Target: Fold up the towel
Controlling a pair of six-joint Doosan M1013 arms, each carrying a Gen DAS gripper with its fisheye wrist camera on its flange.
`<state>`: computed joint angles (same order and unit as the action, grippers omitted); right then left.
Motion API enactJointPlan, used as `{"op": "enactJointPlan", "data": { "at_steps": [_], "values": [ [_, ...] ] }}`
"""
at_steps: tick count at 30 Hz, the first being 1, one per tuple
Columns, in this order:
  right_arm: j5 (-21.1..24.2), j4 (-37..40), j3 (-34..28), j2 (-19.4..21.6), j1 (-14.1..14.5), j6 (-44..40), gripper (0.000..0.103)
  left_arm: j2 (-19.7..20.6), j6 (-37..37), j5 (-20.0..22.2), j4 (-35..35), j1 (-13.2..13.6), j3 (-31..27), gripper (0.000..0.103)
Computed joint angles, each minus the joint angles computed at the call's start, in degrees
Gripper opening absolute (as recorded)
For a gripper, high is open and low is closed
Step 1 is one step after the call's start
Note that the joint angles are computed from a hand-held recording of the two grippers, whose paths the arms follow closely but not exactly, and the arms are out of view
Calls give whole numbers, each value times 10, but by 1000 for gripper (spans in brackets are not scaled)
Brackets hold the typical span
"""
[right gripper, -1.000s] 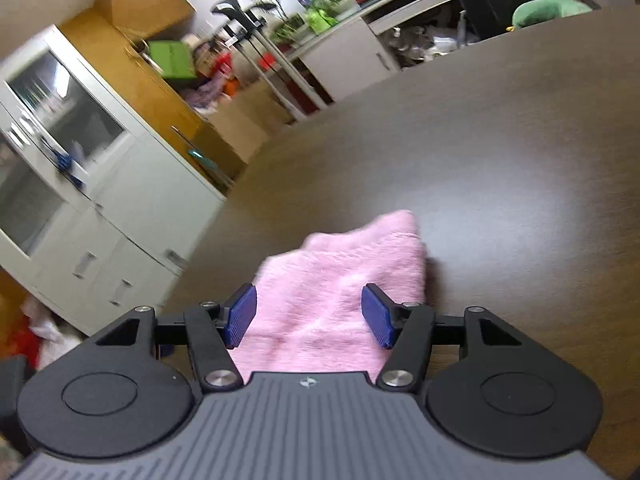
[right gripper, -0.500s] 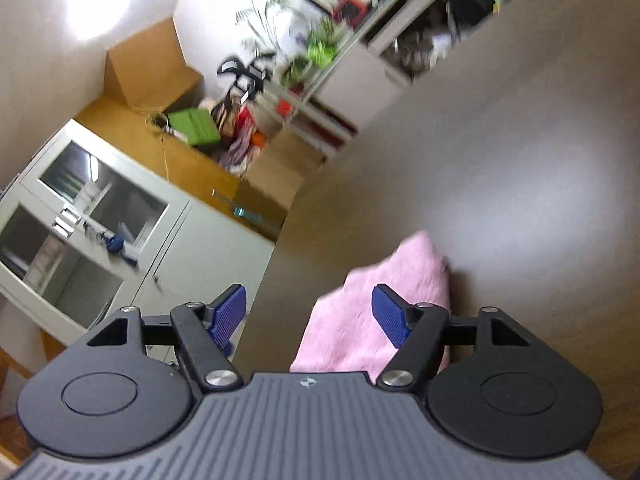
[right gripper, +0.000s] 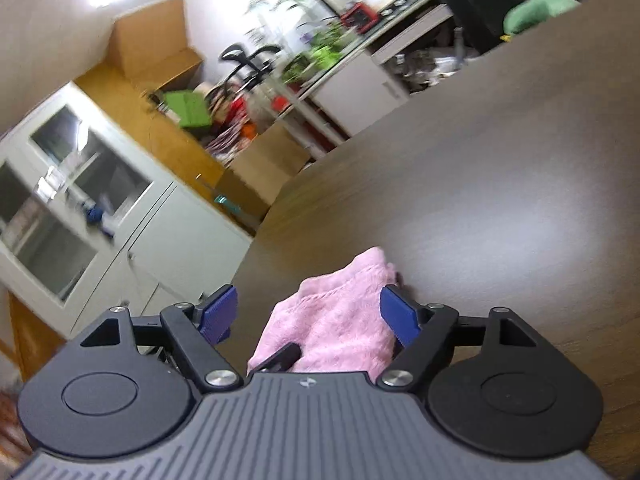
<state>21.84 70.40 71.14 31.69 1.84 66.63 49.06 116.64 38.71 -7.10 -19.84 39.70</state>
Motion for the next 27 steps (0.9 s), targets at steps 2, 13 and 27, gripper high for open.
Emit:
{"op": "enactJointPlan", "data": {
  "at_steps": [2, 13, 27],
  "values": [
    [50, 101, -1, 7, -6, -80, 84, 7, 5, 25, -36, 9, -16, 97],
    [95, -38, -36, 25, 1, 34, 86, -11, -14, -10, -11, 25, 10, 99],
    [135, -63, -48, 35, -7, 85, 81, -29, -35, -71, 66, 13, 63, 103]
  ]
}}
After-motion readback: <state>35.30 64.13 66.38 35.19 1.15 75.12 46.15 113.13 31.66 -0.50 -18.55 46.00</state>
